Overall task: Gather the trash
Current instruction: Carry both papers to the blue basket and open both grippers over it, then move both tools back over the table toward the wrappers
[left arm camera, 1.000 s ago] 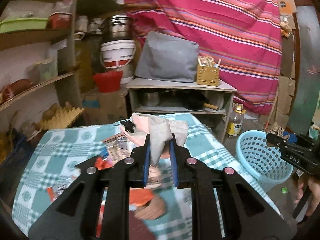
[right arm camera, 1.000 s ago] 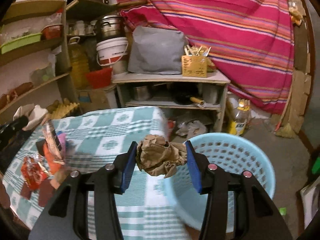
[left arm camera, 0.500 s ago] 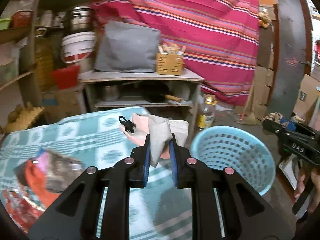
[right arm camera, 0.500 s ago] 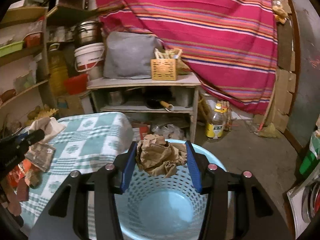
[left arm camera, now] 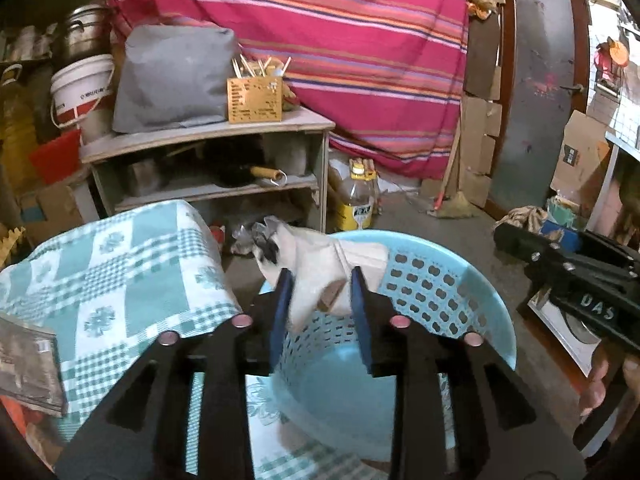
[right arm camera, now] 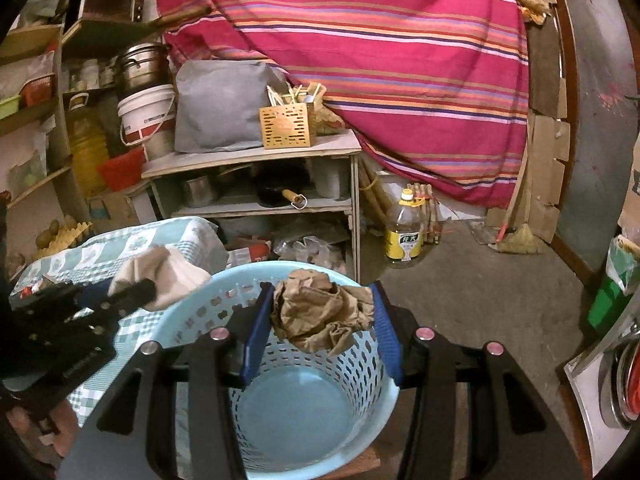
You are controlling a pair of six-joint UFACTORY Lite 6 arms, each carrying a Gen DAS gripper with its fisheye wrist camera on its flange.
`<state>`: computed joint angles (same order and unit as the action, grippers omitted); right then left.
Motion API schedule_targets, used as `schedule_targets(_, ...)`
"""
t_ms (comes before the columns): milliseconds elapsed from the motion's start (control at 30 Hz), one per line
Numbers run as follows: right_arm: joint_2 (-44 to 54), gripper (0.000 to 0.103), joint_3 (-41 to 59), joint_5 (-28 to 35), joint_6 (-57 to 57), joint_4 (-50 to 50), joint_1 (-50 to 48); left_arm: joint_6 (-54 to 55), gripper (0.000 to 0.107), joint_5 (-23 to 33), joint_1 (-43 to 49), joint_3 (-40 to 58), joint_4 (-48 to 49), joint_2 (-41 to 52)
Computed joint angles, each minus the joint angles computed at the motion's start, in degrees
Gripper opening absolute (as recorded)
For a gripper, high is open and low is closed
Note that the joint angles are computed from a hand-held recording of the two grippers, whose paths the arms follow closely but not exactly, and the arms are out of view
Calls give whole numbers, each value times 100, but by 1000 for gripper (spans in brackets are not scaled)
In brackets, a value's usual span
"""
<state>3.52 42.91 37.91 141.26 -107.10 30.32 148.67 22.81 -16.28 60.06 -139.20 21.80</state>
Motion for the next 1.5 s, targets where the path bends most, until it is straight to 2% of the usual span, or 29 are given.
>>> schedule_targets(100,28,47,13,-2,-27,24,9,-35,46,-6,55,-20,-12,7)
schedule_targets(167,91,47,75,-4,-85,80,35,-77,60,8,163,-90,29,-60)
schedule_targets(300,256,48,263,28,-294,273,139,399,76,81,400,-424,-447,-417)
schedule_targets(367,347,48,350,-17,-318,244,137,865,91,187,544,-691,-901,-654)
schedule_targets(433,557,48,560,-9,-438,350,213,1181,96,348,763,-978,-1156,-910)
schedule_targets(633,1104,50,1116,-113,-576,551,309,512,97,417,1566,-1211,-300,-1273)
schedule_targets(667,1221,57,1237,-144,-582,594,302,374,97,432,1695,-1240,-130,-1332)
schedule_targets(700,1261,71,1262,-156,-543,589,290,218,97,468,1878,-1297,72,-1420)
schedule_targets(767,1422,79,1382,-137,-419,624,274,-115,97,555,2259,-1405,531,-1597)
schedule_targets(867,1571,79,1538,-201,-469,812,265,-492,98,723,2810,-1500,1111,-1780)
schedule_targets(1133,1966,83,2309,367,-871,1566,1107,-1191,98,1248,4638,-1353,2570,-1904)
schedule_targets(1300,2848,83,3506,587,-1484,2220,1755,-1193,98,1614,5734,-880,3073,-1240)
schedule_targets(1500,3843,83,4994,824,-2060,2805,2234,-1515,98,1825,6555,-97,3761,-332)
